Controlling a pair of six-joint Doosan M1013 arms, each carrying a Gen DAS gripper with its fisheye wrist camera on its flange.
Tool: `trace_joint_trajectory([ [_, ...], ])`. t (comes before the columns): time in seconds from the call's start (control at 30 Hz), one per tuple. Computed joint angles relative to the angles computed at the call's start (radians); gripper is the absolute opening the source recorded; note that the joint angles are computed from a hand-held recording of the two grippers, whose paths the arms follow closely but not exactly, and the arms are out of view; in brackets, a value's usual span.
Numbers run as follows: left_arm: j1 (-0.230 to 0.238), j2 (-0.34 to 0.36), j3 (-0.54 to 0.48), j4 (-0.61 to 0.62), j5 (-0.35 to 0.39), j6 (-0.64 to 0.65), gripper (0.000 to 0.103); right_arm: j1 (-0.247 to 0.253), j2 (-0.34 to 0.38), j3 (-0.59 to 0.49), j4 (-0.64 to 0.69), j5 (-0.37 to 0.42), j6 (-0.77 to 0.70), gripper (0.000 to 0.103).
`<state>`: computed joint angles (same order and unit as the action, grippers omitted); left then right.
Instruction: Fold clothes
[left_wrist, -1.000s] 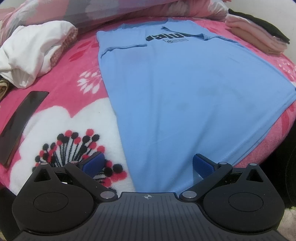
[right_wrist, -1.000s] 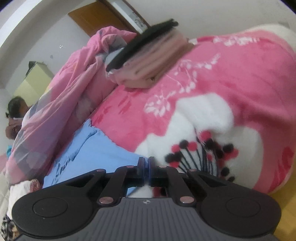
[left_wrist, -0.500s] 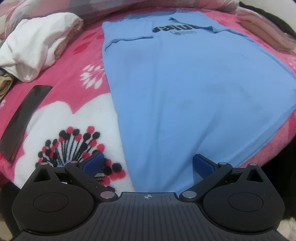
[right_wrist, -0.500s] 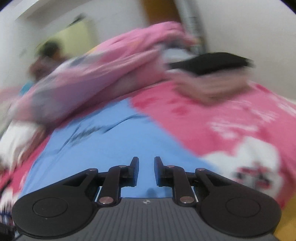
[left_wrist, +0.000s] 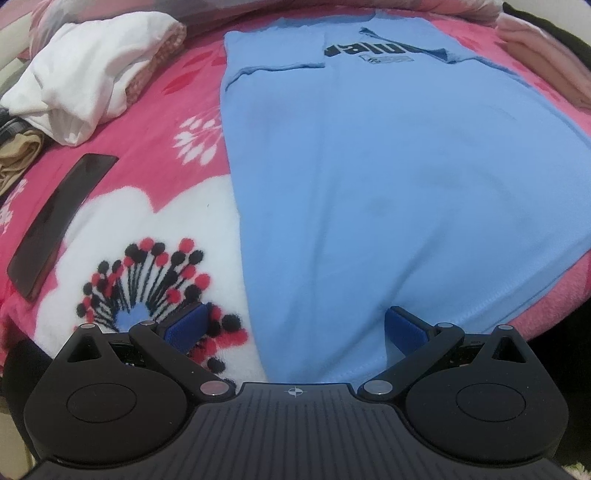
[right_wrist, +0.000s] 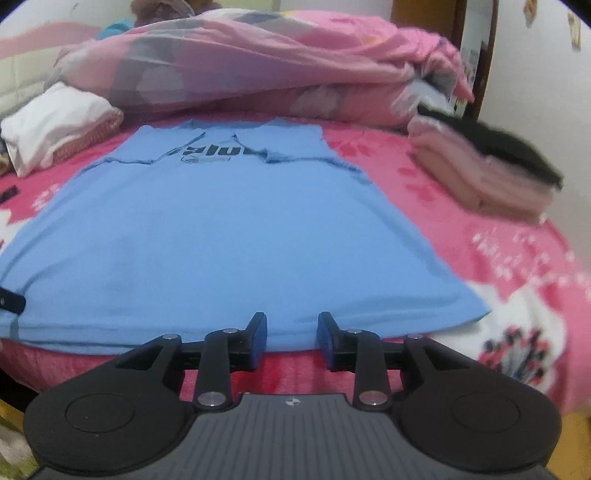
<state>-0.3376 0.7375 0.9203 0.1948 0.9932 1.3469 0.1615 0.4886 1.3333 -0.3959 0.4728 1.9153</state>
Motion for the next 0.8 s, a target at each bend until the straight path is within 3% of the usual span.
trace_joint_trajectory([
  [0.2,-0.006,0.005,-0.011,0.023,0.021,-0.017,0.103,0.009,-0.002,0.008,0.094,-0.092,-0.124,0.038],
  [0.5,-0.013,0.008,-0.016,0.051,0.033,-0.037,0.103,0.033,0.032,-0.023,0.177,-0.116,-0.262,0.043],
  [0.67,-0.018,0.01,-0.019,0.072,0.04,-0.055,0.103,0.038,0.054,-0.039,0.167,-0.091,-0.256,0.044],
  [0.8,-0.022,0.012,-0.022,0.086,0.047,-0.067,0.103,0.038,0.054,-0.026,0.142,-0.115,-0.207,0.05],
])
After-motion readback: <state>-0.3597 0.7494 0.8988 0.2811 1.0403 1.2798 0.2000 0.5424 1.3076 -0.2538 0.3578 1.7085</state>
